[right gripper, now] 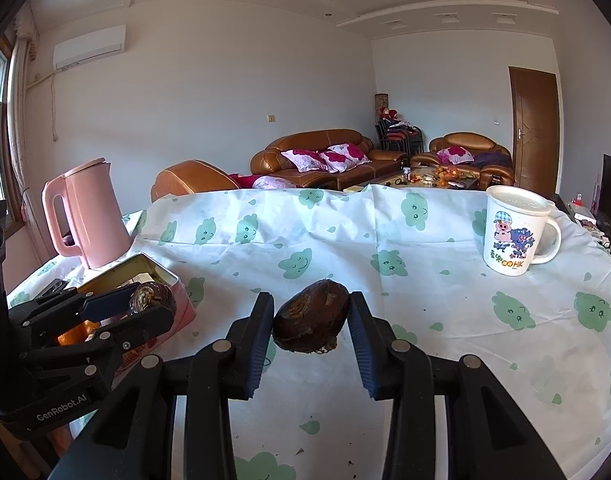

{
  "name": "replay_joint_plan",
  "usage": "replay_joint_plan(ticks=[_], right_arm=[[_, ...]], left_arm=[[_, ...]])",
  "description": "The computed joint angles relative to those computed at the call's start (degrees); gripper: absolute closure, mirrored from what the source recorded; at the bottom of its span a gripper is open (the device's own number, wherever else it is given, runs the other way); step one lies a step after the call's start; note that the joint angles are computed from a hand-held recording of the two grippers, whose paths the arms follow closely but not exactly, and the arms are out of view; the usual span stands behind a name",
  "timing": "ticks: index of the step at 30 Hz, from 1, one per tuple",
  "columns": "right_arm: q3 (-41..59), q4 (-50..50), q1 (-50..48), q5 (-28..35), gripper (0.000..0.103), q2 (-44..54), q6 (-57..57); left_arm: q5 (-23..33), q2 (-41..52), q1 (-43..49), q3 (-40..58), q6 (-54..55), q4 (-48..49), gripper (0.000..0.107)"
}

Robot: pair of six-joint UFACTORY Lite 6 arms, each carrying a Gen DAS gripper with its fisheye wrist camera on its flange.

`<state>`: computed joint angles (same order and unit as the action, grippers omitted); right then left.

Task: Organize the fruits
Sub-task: 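Lift and carry both dark brown round fruits over the pink tin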

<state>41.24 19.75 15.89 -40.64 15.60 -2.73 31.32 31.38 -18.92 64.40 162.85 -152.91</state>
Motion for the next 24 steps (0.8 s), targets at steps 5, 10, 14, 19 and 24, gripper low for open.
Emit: replay_joint_plan(ticks=[5, 10, 14, 19, 24], right_arm=[[-1.5, 0.9, 0.9, -2.2, 0.063, -0.9, -0.9], [-2.6, 1.5, 1.7, -4.1, 0.063, -1.5, -1.6], [-3.5, 1.2, 1.9, -5.3, 0.063, -2.2, -1.5], [-4.5, 1.3, 2.3, -6.8, 0.063, -2.7, -1.7], [-5.3, 2.1, 3.1, -8.2, 0.063, -3.2, -2.3]], left_arm=[[2.3, -1.1, 0.1, -1.9, 2.2, -2.3, 0.067], [5.3, -2.3, 0.4, -4.2, 3.7, -3.6, 0.067], [7.2, -3.1, 0.5, -5.7, 4.8, -4.8, 0.067], [8.9, -3.7, 0.4, -7.1, 6.1, -6.4, 0.067], [10.1, -4.2, 0.5, -8.0, 6.9, -7.4, 0.067]])
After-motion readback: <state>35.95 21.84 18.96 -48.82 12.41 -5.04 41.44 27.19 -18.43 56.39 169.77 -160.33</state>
